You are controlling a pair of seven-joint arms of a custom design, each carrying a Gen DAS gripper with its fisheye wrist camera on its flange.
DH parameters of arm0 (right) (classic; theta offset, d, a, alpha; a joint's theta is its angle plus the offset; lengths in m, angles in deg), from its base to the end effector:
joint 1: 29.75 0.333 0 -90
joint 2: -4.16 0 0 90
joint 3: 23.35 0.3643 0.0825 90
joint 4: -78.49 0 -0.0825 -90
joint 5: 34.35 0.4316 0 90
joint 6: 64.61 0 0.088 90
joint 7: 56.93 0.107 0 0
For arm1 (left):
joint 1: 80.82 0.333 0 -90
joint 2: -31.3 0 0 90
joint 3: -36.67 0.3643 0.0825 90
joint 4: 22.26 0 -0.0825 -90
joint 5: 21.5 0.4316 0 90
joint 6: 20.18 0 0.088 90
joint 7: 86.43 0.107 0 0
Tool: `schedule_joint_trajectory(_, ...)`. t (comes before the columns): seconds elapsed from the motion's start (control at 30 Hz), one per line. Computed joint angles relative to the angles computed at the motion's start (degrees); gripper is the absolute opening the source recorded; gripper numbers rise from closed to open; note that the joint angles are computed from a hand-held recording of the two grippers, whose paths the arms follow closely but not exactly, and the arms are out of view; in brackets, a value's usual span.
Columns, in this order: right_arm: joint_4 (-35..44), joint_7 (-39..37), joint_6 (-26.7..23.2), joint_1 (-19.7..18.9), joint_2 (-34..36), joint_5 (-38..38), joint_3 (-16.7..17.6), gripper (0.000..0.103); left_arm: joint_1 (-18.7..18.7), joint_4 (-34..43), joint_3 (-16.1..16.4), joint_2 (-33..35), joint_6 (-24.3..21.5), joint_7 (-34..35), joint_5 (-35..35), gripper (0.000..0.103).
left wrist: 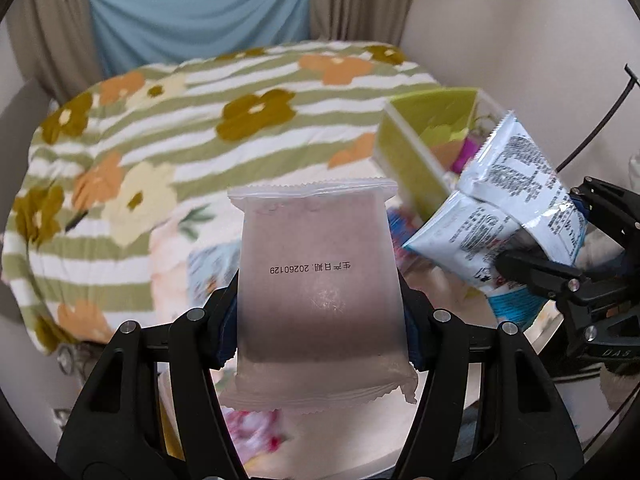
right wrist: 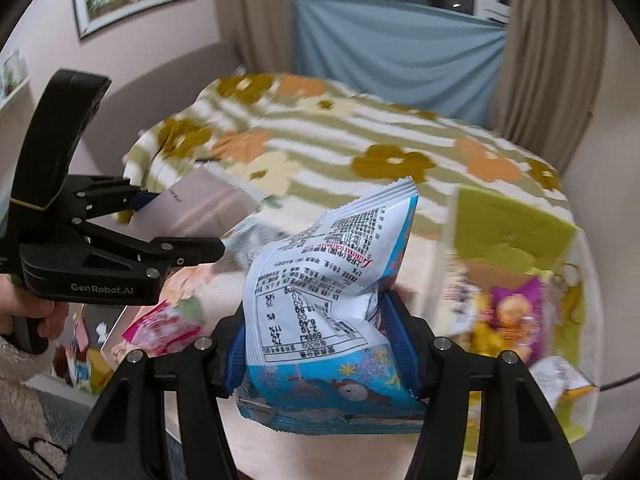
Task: Organize snacks
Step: 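Lift both held bags and carry them over the green box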
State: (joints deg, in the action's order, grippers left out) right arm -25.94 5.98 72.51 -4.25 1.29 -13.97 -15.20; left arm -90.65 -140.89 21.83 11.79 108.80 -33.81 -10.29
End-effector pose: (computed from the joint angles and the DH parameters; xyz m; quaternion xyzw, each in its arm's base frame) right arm 0.5279 0.3576 0.6596 -0.8858 0.3198 -0.0875 0.3248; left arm 0.4741 -0.2346 0.6622 -0.7211 0.6331 -0.2092 0.1880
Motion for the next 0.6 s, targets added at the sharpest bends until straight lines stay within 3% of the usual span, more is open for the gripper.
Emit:
schedule_joint_trajectory(0.1,1.13,-2.12,-0.1,-1.8,-0.11,2.14,-1.91,0.056,0.16,6.48,-1.85,6.19,0.35,-3.52,2.14,0.06)
schedule_joint_trajectory(0.27,5.56,-3.17,-1.39,-5.46,2.49,1.61,-3.84,0.056,-2.65,18.32,-2.58,17.98,0.42,-9.5,6.69,0.06)
schedule_joint_trajectory(0.43,12.11,-3.66,-5.05,-9.86,7.78,2.92,-5.12,0.056,-7.32,29.31,-0.24,28.67,-0.05,-12.81,7.78,0.06)
schedule_joint_trajectory(0.6,19.04,-3.95,-9.76,-13.53,13.54,5.28,-4.8,0.056,-11.14,40.9,2.54,39.04,-3.69,-14.39,7.08,0.06)
